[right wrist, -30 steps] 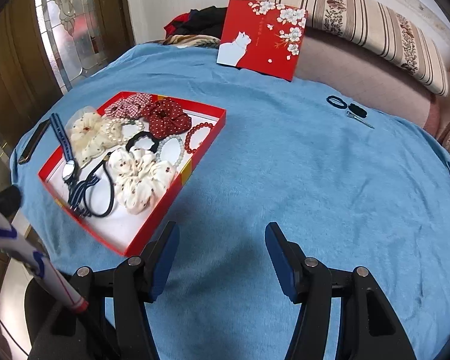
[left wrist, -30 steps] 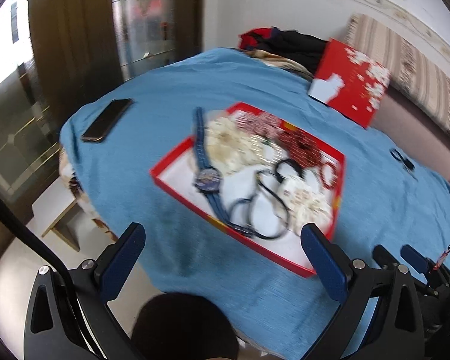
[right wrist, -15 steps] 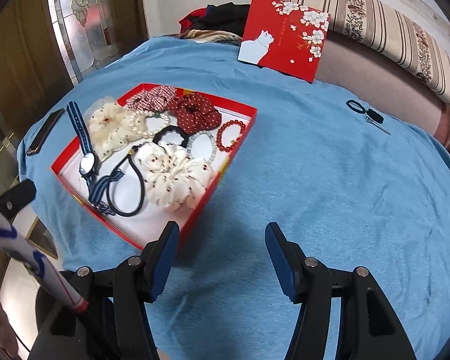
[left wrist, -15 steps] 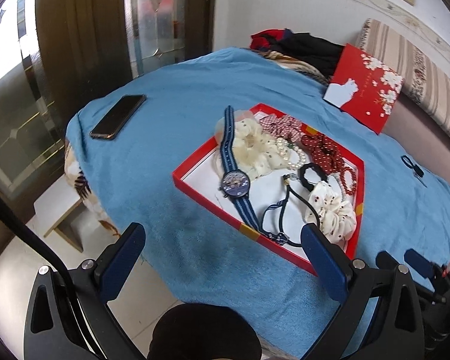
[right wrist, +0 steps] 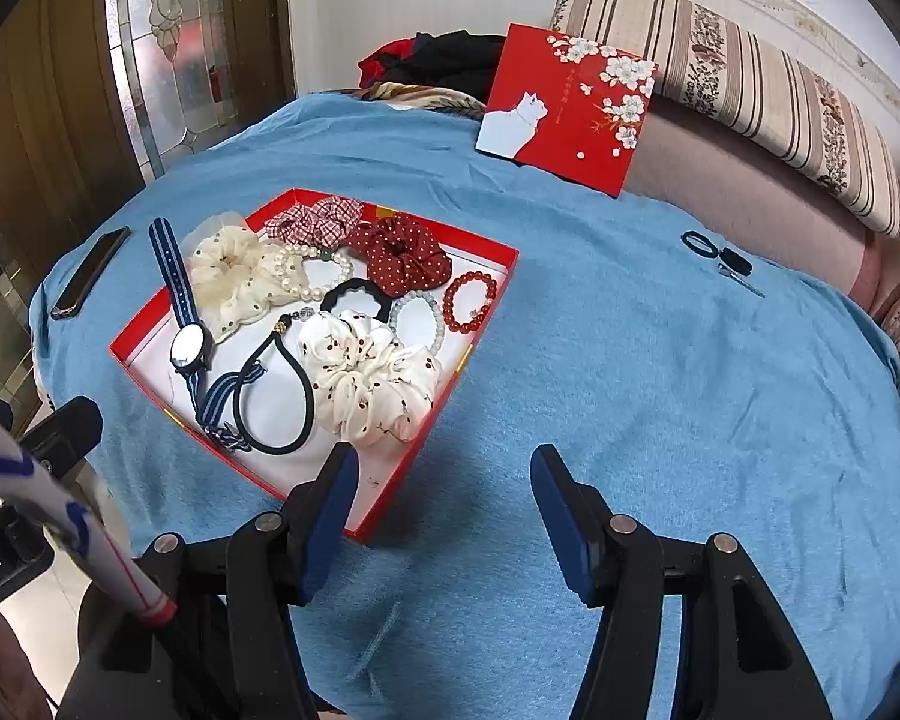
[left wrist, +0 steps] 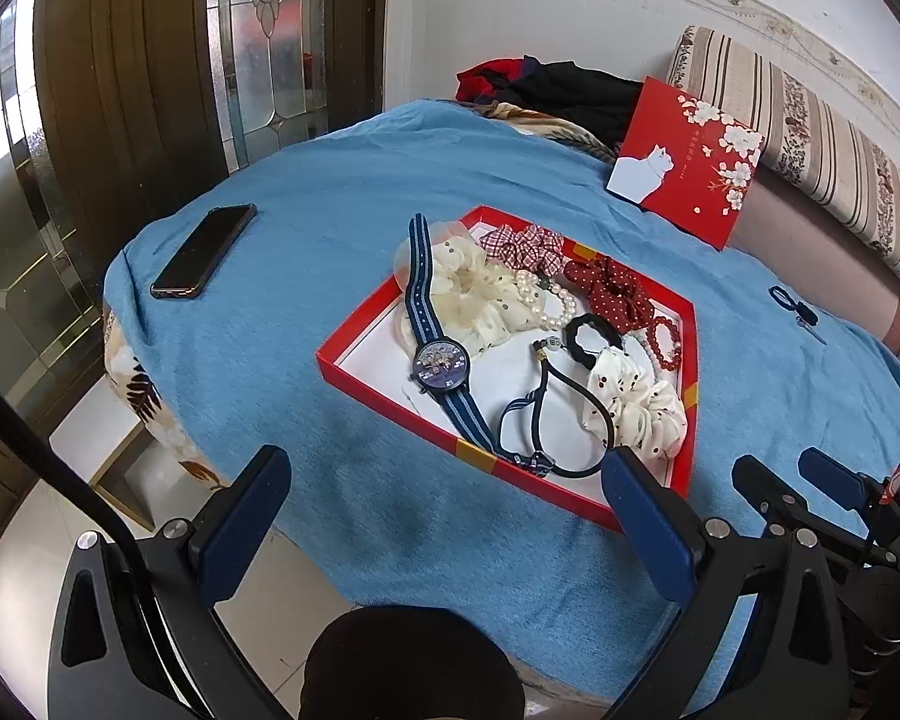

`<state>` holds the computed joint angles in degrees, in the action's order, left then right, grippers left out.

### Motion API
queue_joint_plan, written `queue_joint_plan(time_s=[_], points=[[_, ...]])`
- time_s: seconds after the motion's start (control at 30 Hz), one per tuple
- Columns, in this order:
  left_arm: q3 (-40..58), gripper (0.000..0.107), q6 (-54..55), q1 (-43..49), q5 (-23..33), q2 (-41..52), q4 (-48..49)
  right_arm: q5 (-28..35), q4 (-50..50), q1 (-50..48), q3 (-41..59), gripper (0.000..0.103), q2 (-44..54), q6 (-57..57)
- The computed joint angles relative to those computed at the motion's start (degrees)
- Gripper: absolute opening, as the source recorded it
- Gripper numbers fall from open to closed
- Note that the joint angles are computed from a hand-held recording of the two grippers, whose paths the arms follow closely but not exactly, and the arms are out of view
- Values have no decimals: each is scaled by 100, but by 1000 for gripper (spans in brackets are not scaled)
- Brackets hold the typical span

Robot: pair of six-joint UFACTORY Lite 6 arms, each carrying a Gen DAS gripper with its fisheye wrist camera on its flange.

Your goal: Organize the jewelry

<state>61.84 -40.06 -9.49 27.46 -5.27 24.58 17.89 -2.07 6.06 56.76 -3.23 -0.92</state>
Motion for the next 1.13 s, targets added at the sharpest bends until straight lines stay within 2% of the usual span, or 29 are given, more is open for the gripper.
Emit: queue_joint_plan(time_s=[0.3, 0.73, 0.97, 1.13], points=[[21, 103, 202, 37, -17, 21, -218, -31, -210, 72, -40, 66, -70, 217], [122, 103, -177, -44, 110, 91, -37, -38, -120, 46, -57, 66, -75, 108], [130, 103, -315, -3, 223, 33, 21, -34, 150, 89, -112, 67, -50, -163], [218, 103, -794, -245, 538, -75, 691, -36, 834, -78, -170, 67, -112, -858]])
